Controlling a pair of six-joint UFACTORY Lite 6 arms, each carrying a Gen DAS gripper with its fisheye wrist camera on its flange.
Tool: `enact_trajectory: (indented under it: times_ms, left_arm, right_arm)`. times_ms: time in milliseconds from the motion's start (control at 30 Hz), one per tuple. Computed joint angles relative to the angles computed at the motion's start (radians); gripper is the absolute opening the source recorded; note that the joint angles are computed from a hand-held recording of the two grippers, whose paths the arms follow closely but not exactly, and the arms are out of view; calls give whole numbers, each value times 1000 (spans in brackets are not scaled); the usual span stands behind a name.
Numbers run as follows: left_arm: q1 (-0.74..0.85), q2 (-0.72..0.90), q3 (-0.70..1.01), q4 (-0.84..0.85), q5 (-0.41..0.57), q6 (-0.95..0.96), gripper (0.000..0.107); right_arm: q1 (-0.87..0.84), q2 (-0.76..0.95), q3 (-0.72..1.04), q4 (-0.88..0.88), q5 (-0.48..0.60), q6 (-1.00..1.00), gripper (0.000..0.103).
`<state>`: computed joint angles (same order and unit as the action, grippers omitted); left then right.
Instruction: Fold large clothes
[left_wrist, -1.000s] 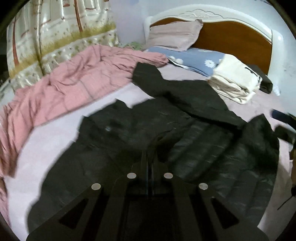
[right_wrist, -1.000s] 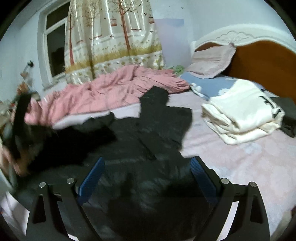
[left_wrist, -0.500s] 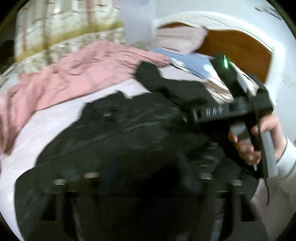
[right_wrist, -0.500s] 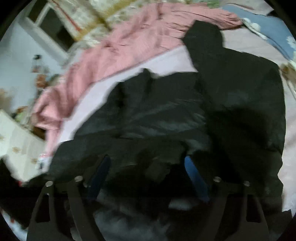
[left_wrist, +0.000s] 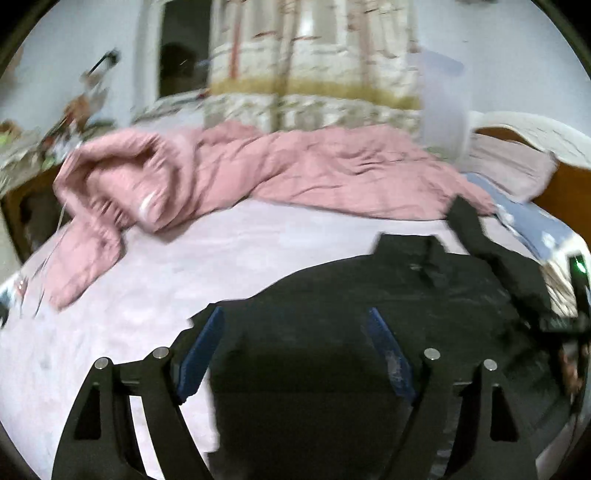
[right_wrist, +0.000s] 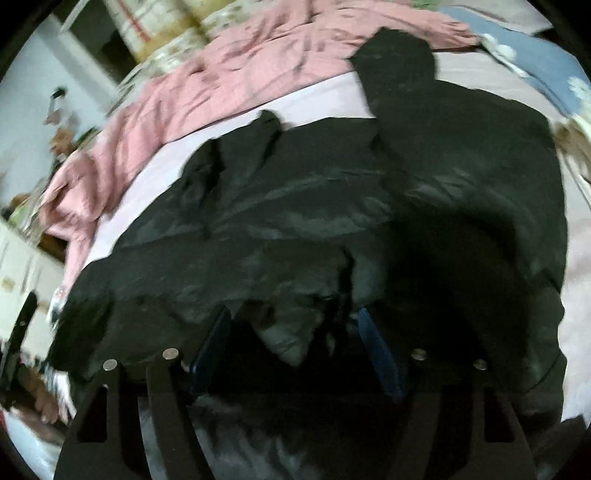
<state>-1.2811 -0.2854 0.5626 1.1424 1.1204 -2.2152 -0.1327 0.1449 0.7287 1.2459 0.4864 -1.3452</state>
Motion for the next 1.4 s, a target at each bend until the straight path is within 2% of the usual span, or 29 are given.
enact_trajectory:
  times_ms: [67,100,133,233,300,367,467,533,633,733,833,867,900,967,1000,1033,1067,1100,1167,1233,1400]
  left_arm:
    - [57,-47,-48,-7,-20,5,79]
    - [85,-61,-71,-16,-26,7,79]
    - [104,-74,-99,-18,-37,-1,79]
    - [201,-113,-183,-10,-147,-4,79]
    - [240,-115,-228,11,-176,-36,79]
    - [287,-120,-248,20,-218,-31,78]
    - [344,-231,-303,72,-343,-9,78]
    - [380,-277,-318,136,-450,2,78]
    - [388,-282,-310,276,-574,-55,79]
    - [364,-127,-196,247,-625,56,79]
    - [378,123,-52,134,-635,181,76]
    - [391,190,-18,101,-624,201,58]
    - [395,238,4,81,-597,213,35]
    - [369,308,29,79,-486,203,28]
    - [366,325,33,77,-450,207,25]
    - [378,329,30,67,-445,217,24]
    - [395,330,26,55,-444,222,23]
    - [407,336,26,35,-428,227,23]
    - [422,377,51,2,-364,254,23]
    - [423,416,63,-12,-320,257,23]
    - [404,341,-7,70,-336,178,24]
  right_arm:
    - [29,3,7,-25,-15,0,70]
    - [44,4,7,-18,-34,-9,48]
    - [59,2,6,-21,-60,-9,13]
    - [51,-13,-8,159,-133,-154,10]
    - [46,1,33,192,-234,-186,10]
    - [20,61,103,62,-272,-60,10]
    - [-61,168,229,-208,-187,185,10]
    - [-82,163,242,-236,-193,204,10]
    - [-80,126,209,-247,-284,202,10]
    - [-96,104,186,-75,-302,14,10]
    - [-99,91,181,-65,-282,-22,10]
    - [-99,92,186,-117,-258,11,10]
    - [-91,93,190,-153,-240,38,11]
    - [-87,77,180,-152,-207,28,19]
    - [-87,67,170,-127,-187,5,32]
    - [-85,60,161,-94,-175,-27,58]
    - [-83,43,140,-28,-165,-92,76]
    - [-80,20,115,52,-166,-171,77]
    - [-61,-25,83,86,-184,-205,77]
    - [-64,-39,83,32,-150,-156,77]
    - [-50,12,124,-170,-92,16,77]
